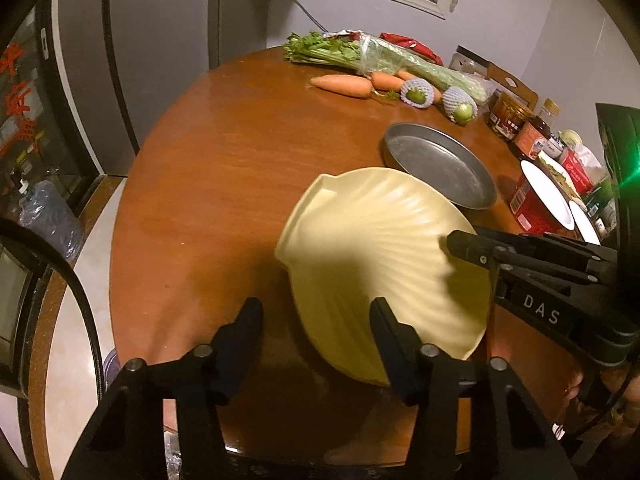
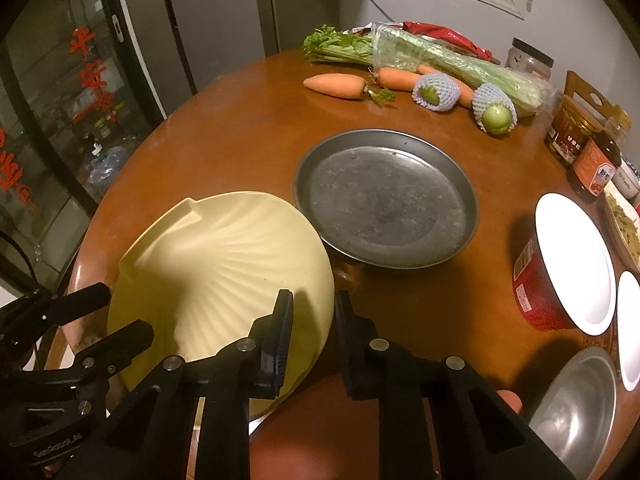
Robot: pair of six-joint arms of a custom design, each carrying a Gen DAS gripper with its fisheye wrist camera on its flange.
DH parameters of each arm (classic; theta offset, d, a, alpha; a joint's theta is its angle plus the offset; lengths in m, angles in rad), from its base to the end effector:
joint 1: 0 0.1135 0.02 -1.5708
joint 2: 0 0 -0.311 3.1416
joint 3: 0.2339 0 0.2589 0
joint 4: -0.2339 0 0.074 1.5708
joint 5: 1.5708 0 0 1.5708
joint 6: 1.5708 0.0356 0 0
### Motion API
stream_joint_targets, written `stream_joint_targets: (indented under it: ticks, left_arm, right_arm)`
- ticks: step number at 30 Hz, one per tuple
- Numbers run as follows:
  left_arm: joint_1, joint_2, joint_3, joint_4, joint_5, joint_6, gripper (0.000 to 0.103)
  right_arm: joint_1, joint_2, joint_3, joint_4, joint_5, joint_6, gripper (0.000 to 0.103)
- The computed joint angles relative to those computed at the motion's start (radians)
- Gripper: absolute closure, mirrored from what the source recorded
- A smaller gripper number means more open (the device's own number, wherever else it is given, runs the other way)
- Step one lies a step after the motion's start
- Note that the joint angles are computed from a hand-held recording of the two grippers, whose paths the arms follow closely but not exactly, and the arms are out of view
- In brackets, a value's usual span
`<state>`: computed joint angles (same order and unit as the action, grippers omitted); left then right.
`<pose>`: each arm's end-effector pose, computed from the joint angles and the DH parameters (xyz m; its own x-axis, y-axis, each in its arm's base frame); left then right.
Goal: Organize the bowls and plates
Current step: 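Grasp the rim of the cream shell-shaped plate with the left tool and lift, then carry the cream shell plate aside and lower it onto the table, open left tool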
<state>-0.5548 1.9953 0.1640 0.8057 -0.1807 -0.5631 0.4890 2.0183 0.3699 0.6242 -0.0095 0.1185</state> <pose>0.1715 -0.0987 0.0449 -0.8489 -0.0917 -0.5205 -0.0167 0.9890 -0.1469 0.2222 0.1186 0.0445 -0.8049 -0.2944 -0.5152 -0.3816 0.9217 0.0695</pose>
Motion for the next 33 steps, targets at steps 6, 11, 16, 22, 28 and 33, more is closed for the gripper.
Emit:
stream_joint_targets:
  ticks: [6,11,16,22,28,33]
  left_arm:
    - [-0.011,0.015,0.009,0.003,0.013,0.004,0.061]
    - [0.012,0.025,0.013,0.009,0.025,0.015,0.063]
    - [0.042,0.027,0.001,0.034,0.027,0.036,0.063]
    - [0.1,0.007,0.012,0.011,0.015,0.089,0.063]
    - [0.197,0.015,0.055,-0.011,0.023,0.161,0.063]
    - [0.247,0.044,0.102,-0.035,0.028,0.202,0.063]
  right_arm:
    - [0.01,0.003,-0.014,0.022,-0.006,0.004,0.084]
    - [0.013,0.002,-0.011,0.017,-0.01,0.004,0.084]
    - [0.033,0.0,-0.01,0.014,-0.005,0.011,0.084]
    - [0.073,0.008,0.003,0.01,0.012,0.044,0.084]
    - [0.103,0.025,0.046,-0.007,0.011,0.079,0.084]
    - [0.121,0.042,0.07,-0.012,0.006,0.103,0.082]
